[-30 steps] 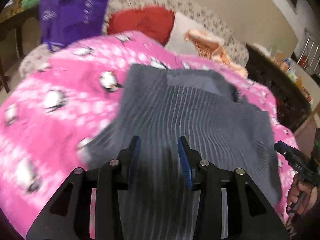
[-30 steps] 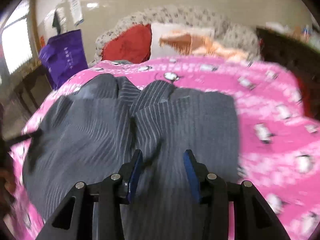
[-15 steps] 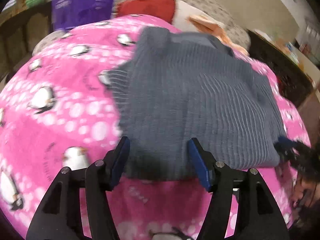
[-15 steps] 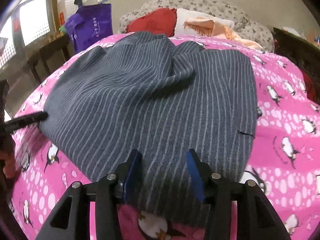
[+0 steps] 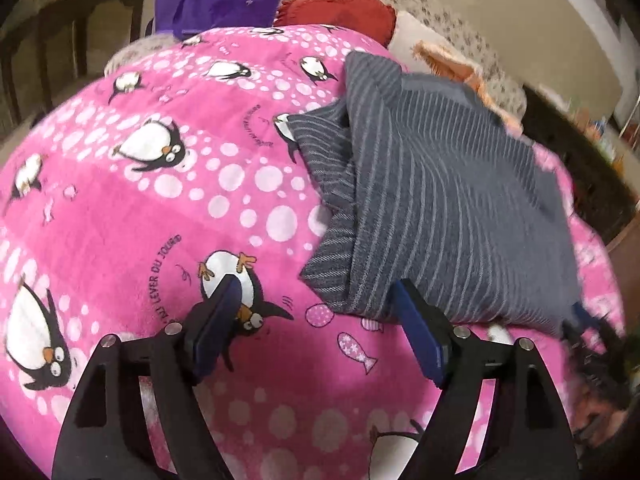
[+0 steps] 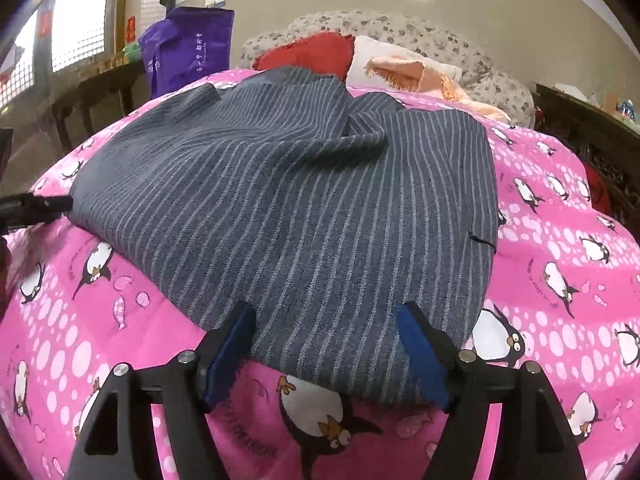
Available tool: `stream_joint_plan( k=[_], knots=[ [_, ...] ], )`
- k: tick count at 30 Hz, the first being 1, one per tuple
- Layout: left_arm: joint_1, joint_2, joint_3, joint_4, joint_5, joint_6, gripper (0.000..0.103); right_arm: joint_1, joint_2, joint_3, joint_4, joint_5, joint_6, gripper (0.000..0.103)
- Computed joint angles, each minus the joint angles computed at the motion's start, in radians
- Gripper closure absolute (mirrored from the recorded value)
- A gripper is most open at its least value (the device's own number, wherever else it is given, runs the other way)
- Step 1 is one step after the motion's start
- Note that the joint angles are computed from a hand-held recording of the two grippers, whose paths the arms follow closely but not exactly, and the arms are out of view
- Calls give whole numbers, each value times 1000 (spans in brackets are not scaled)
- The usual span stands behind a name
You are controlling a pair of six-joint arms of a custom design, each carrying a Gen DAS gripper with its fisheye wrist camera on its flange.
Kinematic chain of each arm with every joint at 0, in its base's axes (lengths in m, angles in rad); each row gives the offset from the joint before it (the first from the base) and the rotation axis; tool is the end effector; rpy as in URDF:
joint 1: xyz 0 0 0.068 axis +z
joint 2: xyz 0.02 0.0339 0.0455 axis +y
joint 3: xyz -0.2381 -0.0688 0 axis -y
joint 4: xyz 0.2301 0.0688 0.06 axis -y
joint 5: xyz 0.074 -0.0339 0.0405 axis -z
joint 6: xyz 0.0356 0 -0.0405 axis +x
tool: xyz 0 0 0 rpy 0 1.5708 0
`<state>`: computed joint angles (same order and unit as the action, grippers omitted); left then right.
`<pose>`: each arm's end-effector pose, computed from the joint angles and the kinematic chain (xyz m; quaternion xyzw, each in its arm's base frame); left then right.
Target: Fold large clothes
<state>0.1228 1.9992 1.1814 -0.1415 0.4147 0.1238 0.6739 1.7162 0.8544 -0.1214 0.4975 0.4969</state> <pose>0.3801 0.0325 0.1160 0.0624 0.9332 -0.1586 0.3165 0.2514 0.1791 0.1259 -0.0110 0.9304 -0.0413 0.3641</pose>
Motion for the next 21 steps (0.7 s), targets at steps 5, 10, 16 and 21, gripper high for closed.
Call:
stream_joint_plan(
  k=[5,10,16,21],
  knots=[
    [-5,13,3,15,-22,13,23,12,7,12,-20,22,10,27],
    [-4,5,-6,17,-19,12,23,20,19,27,-39,36,21,25],
    [2,3,-6,14,-5,10,23,31,29,48,-73,55,38,23],
    [10,5,-1,6,10,11,23,30,-21,90,-221,30,97,22]
  ],
)
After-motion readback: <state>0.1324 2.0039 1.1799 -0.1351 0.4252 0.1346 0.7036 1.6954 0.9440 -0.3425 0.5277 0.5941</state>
